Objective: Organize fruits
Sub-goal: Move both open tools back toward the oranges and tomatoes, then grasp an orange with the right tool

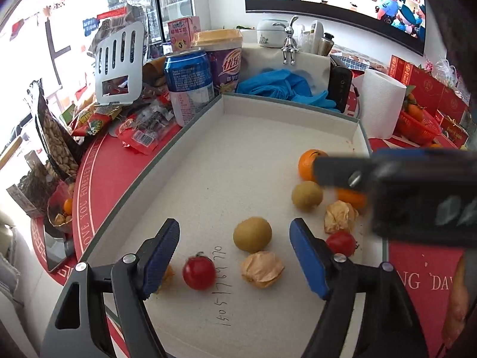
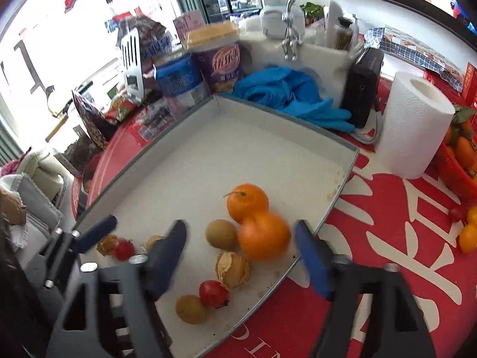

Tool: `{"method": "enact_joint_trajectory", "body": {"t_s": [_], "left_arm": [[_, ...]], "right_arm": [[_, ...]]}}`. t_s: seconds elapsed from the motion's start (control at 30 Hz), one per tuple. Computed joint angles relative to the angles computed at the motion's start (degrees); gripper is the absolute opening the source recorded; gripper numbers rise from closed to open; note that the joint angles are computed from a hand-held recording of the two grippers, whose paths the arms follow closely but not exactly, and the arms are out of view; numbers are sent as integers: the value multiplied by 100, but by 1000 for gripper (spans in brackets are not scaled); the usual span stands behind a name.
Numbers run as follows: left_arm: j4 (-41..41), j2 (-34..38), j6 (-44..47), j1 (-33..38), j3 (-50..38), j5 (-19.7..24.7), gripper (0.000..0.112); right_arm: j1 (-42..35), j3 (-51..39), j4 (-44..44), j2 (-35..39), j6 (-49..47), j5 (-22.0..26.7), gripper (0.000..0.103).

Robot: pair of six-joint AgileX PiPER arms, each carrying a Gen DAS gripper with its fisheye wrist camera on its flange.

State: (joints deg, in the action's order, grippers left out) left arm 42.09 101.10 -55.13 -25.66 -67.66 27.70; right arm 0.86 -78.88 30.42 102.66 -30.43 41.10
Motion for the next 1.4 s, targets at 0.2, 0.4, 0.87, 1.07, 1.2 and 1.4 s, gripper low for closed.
{"method": "enact_joint_trajectory", "body": {"t_s": [0.2,0.4,0.87,1.07,1.2,1.4], "left_arm": [[150,-231,-133,-169,-3,147,80],[-146,-315,193,-545,-270,274,80],[-1358,479,1538,-1601,-1716,994,80],[-1448,756,1749,-1701,-2351,1432,80],[-1573,1112,2014,-1700,-3071,1810,80],[-2195,2276,2832,-1740,-5077,2530,80]], "right_arm": [[-599,246,273,-556,-89,-71,103],[-1771,328,-96,-477,163,134,102],[-3226,-107,-235,398,-208,111,102],[-2864,-516,-263,882,-14,-81,102],[-2764,-519,-349,928,50,-418,76],[-3288,-595,673,1007,-900,123,37]]}}
